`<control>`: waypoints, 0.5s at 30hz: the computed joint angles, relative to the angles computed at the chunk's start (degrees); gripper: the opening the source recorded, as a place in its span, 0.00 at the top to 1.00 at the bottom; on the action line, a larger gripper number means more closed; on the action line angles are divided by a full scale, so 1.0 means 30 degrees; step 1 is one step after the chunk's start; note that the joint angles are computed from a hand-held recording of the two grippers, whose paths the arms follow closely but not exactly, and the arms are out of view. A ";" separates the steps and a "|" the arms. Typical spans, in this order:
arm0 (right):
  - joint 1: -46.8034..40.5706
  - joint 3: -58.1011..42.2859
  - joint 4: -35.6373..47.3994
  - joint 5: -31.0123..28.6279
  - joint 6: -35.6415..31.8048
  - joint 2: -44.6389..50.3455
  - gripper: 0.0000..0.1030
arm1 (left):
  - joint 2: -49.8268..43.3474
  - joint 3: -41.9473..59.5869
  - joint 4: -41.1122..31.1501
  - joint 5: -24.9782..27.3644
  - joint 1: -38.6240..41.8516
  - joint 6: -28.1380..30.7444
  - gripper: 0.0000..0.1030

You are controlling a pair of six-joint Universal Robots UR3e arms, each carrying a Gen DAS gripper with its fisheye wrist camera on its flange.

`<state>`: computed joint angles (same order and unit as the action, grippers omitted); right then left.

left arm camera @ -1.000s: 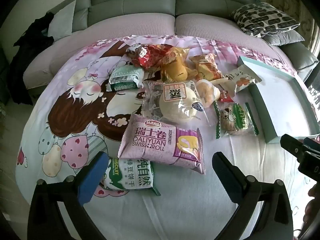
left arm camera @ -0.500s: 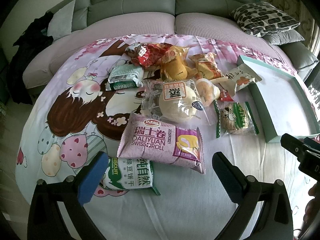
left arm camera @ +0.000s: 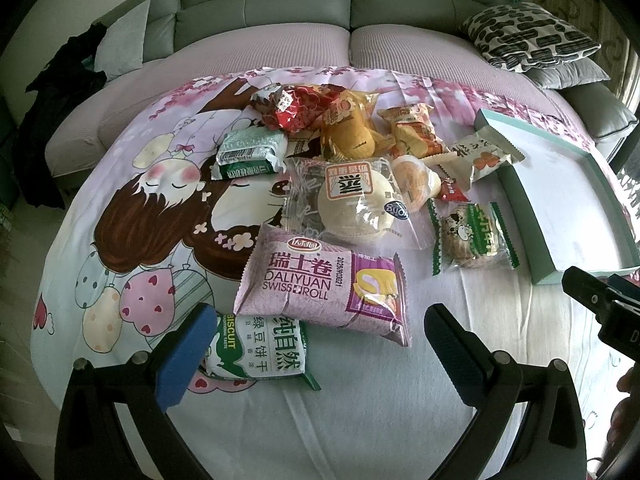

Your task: Organize snacks

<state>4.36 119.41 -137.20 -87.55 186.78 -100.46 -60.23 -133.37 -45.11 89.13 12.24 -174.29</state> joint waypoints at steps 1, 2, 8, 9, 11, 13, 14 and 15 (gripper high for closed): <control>0.0008 0.0005 -0.0009 0.0006 0.0009 0.0014 0.00 | -0.0005 0.0010 -0.0006 0.0002 0.0001 0.0002 0.00; 0.0017 0.0020 -0.0024 0.0014 0.0009 0.0017 0.00 | 0.0023 -0.0004 -0.0009 0.0010 0.0011 0.0000 0.00; 0.0222 -0.0047 -0.0030 -0.0116 0.0110 0.0128 0.00 | 0.0415 -0.0207 -0.0330 -0.0420 0.0584 0.0120 0.00; 0.0254 -0.0123 0.0003 -0.0132 0.0109 0.0185 0.00 | 0.0573 -0.0272 -0.0454 -0.0512 0.0758 0.0152 0.00; 0.0340 -0.0185 0.0007 -0.0192 0.0121 0.0238 0.00 | 0.1126 -0.0508 -0.0636 -0.1038 0.1363 0.0374 0.00; 0.0396 -0.0261 0.0007 -0.0187 0.0091 0.0304 0.00 | 0.1749 -0.0577 -0.1602 -0.2252 0.2413 0.0624 0.00; 0.0482 -0.0288 -0.0039 -0.0214 0.0136 0.0354 0.00 | 0.2140 -0.0447 -0.2516 -0.2893 0.3039 0.0809 0.00; 0.0471 -0.0278 -0.0076 -0.0183 0.0110 0.0352 0.00 | 0.2538 -0.0302 -0.3433 -0.3432 0.3666 0.1068 0.00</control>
<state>5.77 118.57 -137.43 -88.09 187.11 -99.41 -52.61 -134.28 -55.41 78.84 23.24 -171.08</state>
